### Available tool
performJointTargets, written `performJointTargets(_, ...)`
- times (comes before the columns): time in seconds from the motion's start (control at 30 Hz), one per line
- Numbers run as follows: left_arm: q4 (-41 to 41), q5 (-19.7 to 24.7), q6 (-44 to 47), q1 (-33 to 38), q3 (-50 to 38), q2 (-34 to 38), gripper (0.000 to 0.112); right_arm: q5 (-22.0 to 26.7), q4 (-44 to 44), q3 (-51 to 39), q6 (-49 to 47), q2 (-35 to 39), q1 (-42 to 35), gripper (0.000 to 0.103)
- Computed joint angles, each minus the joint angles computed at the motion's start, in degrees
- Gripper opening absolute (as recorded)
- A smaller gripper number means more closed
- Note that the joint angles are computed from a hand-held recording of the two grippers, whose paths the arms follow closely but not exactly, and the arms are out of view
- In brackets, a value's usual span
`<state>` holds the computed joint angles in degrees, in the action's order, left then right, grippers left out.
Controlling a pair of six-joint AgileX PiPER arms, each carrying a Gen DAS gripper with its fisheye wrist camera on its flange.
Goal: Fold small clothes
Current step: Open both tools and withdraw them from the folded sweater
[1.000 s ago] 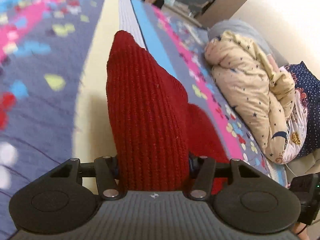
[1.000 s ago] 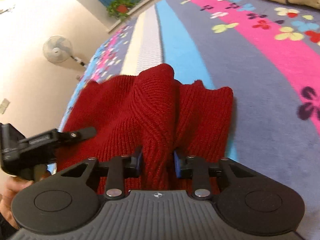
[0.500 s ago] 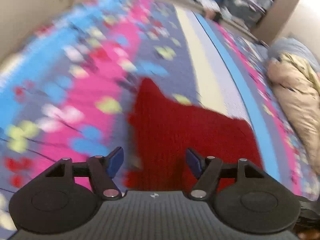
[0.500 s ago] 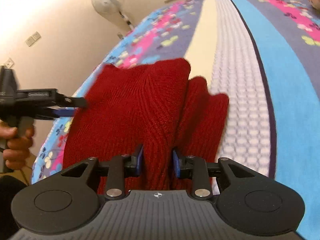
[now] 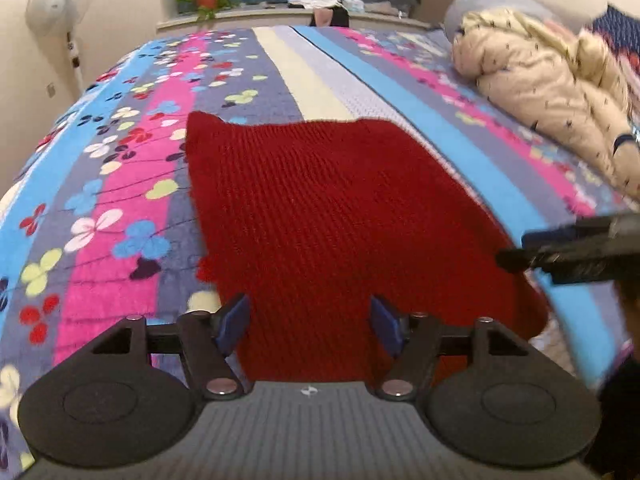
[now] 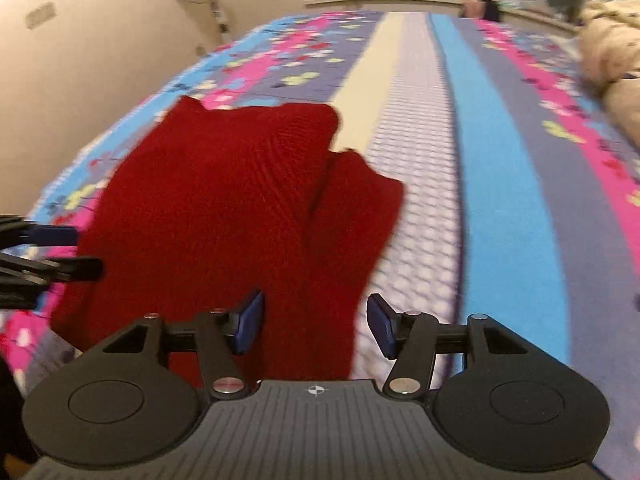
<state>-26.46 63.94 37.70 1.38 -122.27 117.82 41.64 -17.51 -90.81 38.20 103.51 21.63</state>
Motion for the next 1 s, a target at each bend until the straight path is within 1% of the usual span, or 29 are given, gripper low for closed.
performJointTargets(0.03, -0.67, -2.83, 1.71, 0.50, 4.82, -3.47, 0.080, 1.60, -2.85, 0.43, 3.61, -0.59, 1.20, 0.065)
performJointTargets(0.07, -0.97, -5.97, 3.17, 0.63, 8.83, -6.59, 0.087, 3.85, -6.53, 0.56, 7.70, -0.93, 2.81, 0.068)
performJointTargets(0.1, -1.69, -8.32, 4.51, 0.92, 12.85, -9.87, 0.092, 6.67, -10.83, 0.54, 11.63, -1.13, 4.73, 0.068)
performJointTargets(0.13, -3.13, -9.61, 5.71, 1.62, 16.34, -12.86, 0.094, 9.07, -14.15, 0.75, 14.30, -1.56, 6.43, 0.068)
performJointTargets(0.2, -7.37, -9.84, 7.66, 3.66, 22.51, -18.67, 0.101, 14.79, -21.51, 1.30, 19.59, -2.30, 10.40, 0.068)
performJointTargets(0.23, -8.64, -10.17, 7.48, 3.71, 25.08, -21.32, 0.103, 16.07, -23.97, 2.35, 21.79, -3.33, 11.92, 0.068)
performJointTargets(0.3, -12.54, -13.46, 9.11, 4.75, 32.42, -26.99, 0.102, 16.51, -27.88, 5.37, 26.75, -6.52, 14.70, 0.069)
performJointTargets(0.33, -13.53, -15.23, 9.30, 4.75, 35.57, -29.55, 0.102, 16.31, -30.34, 7.47, 30.13, -8.68, 16.41, 0.073)
performJointTargets(0.37, -14.31, -17.39, 9.70, 4.54, 39.01, -32.03, 0.102, 16.33, -33.19, 9.63, 33.84, -10.76, 18.43, 0.080)
performJointTargets(0.43, -13.64, -24.84, 9.06, 2.47, 46.52, -36.47, 0.102, 16.98, -36.63, 11.57, 38.90, -12.48, 21.24, 0.086)
performJointTargets(0.47, -11.60, -26.97, 7.75, 1.15, 48.39, -37.22, 0.102, 16.99, -37.51, 12.27, 40.71, -12.93, 22.10, 0.086)
performJointTargets(0.53, -5.26, -26.61, 3.48, -1.19, 48.13, -36.53, 0.102, 16.22, -37.21, 12.17, 41.09, -12.84, 22.83, 0.086)
performJointTargets(0.6, -1.06, -27.34, -2.35, -2.35, 47.27, -35.71, 0.102, 15.04, -36.32, 11.84, 38.59, -12.13, 22.70, 0.086)
performJointTargets(0.63, -1.61, -26.42, -3.18, -1.86, 46.61, -35.20, 0.102, 15.19, -35.79, 10.99, 37.05, -11.27, 22.64, 0.086)
performJointTargets(0.7, -2.62, -22.96, -4.29, -0.77, 44.22, -33.59, 0.102, 15.26, -34.58, 9.57, 34.79, -9.54, 22.01, 0.086)
performJointTargets(0.73, -1.18, -22.52, -6.03, -0.90, 43.42, -33.08, 0.102, 15.11, -34.25, 9.22, 34.45, -9.11, 21.76, 0.086)
performJointTargets(0.77, 1.05, -23.10, -8.03, -1.45, 43.48, -33.10, 0.102, 15.10, -34.07, 8.92, 34.45, -8.85, 21.79, 0.086)
performJointTargets(0.83, 3.05, -23.54, -9.54, -1.91, 43.40, -32.95, 0.102, 14.71, -34.00, 8.84, 34.85, -8.80, 21.70, 0.086)
performJointTargets(1.0, 3.20, -22.25, -9.54, -1.54, 42.20, -31.60, 0.102, 14.71, -34.57, 9.23, 35.60, -9.11, 22.54, 0.086)
